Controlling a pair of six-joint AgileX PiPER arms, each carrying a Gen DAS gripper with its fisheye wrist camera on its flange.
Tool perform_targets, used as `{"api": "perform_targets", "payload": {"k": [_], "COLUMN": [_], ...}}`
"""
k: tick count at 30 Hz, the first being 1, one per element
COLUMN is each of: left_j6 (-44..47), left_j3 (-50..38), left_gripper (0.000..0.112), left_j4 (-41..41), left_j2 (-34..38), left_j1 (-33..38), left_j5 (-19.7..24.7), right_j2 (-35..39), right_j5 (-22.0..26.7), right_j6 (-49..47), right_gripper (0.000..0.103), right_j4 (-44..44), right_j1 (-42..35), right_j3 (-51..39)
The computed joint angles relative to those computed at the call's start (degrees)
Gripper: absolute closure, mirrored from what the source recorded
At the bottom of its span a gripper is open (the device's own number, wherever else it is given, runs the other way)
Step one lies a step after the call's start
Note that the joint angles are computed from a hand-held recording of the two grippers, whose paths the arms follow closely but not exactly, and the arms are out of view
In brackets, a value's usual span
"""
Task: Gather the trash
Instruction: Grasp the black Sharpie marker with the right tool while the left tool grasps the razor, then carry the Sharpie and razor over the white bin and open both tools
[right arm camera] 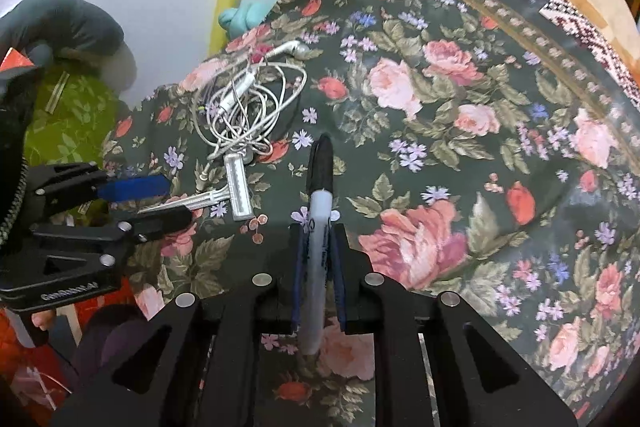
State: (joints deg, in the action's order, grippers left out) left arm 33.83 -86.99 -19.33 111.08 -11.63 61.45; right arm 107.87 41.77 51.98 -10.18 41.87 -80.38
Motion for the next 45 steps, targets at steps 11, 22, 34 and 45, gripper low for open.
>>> {"api": "perform_targets", "payload": {"k": [11, 22, 34, 45], "left_j6": [6.3, 3.0, 4.8, 10.3], "left_j3": [5.0, 6.4, 9.9, 11.5], "left_gripper": [0.098, 0.105, 0.105, 0.105], "left_j4": [-6.6, -6.4, -9.9, -13.5], "left_j2": [-3.6, -4.9, -16.6, -25.3], "left_j1": [-0.8, -1.8, 2.6, 15.5], "left_j5": [0.7, -2.7, 0.1, 5.0], "right_j2": [1.2, 1.4, -5.9, 3.2], "right_j5": [1.5, 3.4, 12.3, 24.0], "right_j6": [4.6, 9.6, 22.6, 20.6], "right_gripper": [0.091, 0.093, 0.093, 0.093], "right_j4": [-5.3, -7.4, -17.7, -23.7], "right_j1": [2.1, 2.4, 9.8, 18.4], "right_j3": [-1.5, -2.4, -3.1, -26.8]}}
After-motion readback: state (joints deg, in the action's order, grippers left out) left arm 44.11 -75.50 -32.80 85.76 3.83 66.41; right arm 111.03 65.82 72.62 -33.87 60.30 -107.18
